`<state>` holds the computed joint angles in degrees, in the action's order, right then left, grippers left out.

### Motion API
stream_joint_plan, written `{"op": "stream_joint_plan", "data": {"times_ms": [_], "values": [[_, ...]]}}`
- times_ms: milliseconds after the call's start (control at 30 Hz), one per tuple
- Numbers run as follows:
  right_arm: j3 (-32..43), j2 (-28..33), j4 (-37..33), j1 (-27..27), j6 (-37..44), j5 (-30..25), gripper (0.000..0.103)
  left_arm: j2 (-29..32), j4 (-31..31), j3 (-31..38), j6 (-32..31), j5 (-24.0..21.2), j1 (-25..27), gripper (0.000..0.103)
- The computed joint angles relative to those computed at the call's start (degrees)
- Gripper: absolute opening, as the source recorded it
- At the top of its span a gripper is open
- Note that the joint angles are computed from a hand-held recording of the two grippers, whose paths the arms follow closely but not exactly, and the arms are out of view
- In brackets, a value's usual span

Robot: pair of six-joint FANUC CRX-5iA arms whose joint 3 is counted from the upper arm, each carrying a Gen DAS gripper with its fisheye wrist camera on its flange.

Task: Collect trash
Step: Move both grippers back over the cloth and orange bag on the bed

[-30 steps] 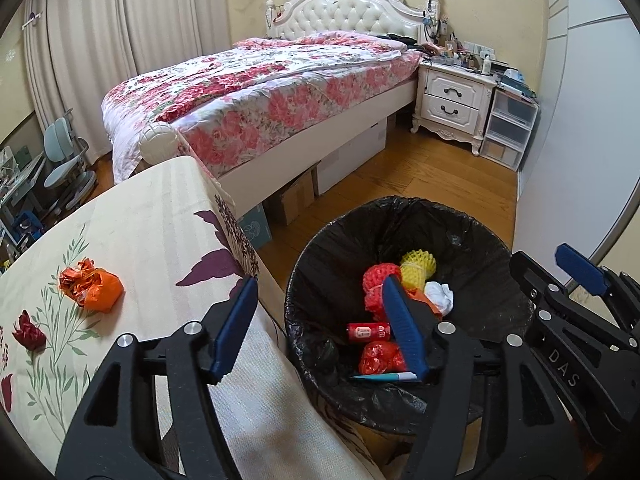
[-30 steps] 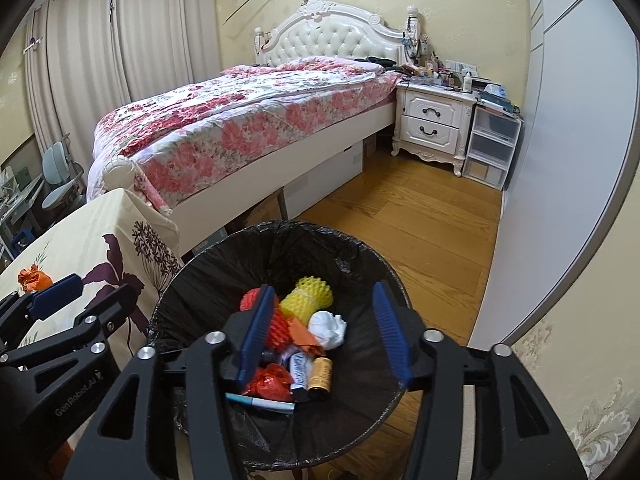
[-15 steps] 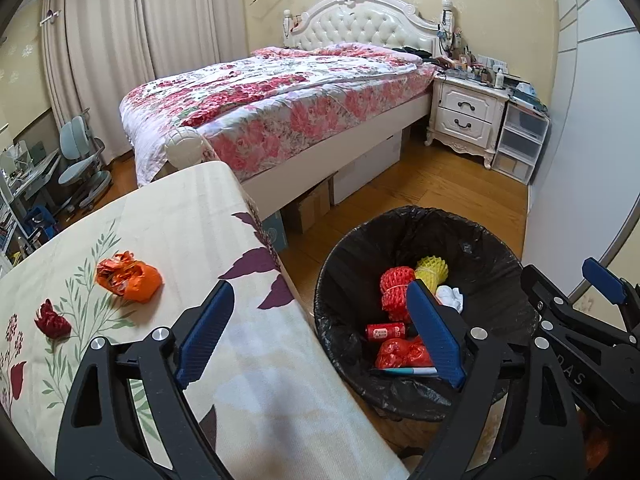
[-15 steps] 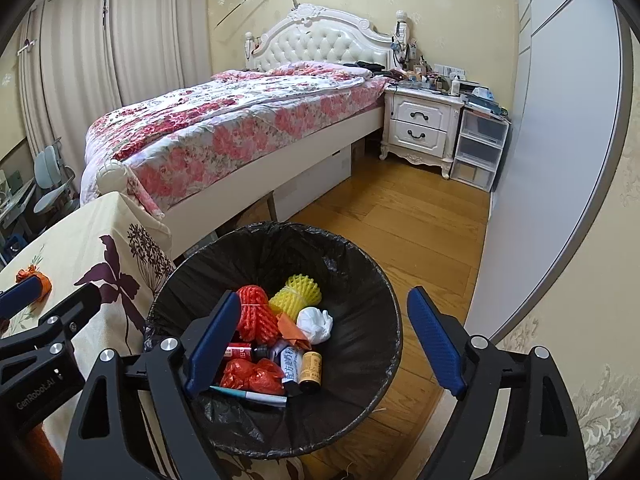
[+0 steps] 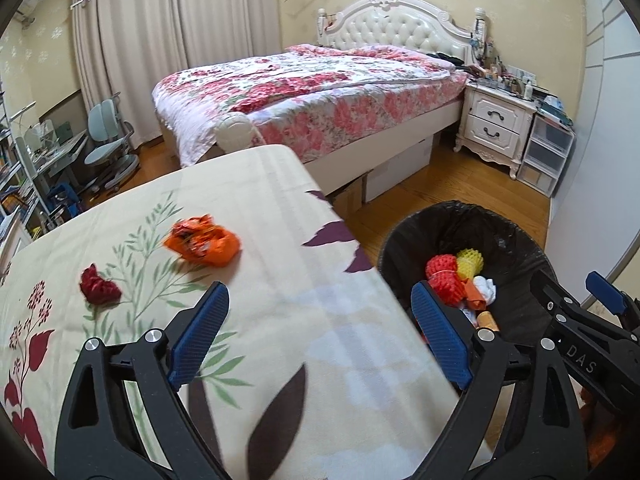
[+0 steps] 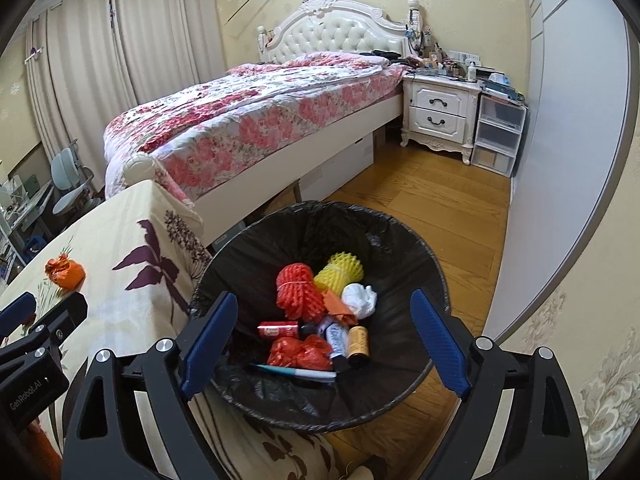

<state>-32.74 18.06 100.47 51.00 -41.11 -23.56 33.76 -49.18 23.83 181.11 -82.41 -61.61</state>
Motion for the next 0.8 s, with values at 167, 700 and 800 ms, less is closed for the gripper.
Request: {"op": "stream_joint_plan", "data": {"times_ms": [167, 700, 800], "values": [[0.59, 0.33, 2.16, 0.07, -2.26, 3.84, 0.086, -2.23, 0.80, -3.53, 2.70, -1.78, -0.47, 0.090], [7.14, 4.76, -5.25, 7.46, 11.44, 11.11, 0.086, -11.38, 5.03, -18.27, 15.03, -5.26, -1.44, 0.090], [9.40, 6.16, -12.16, 10.41, 19.89, 9.72, 0.086, -13.08, 5.98, -20.91, 16.90, -5.84, -1.29, 0.090]]}}
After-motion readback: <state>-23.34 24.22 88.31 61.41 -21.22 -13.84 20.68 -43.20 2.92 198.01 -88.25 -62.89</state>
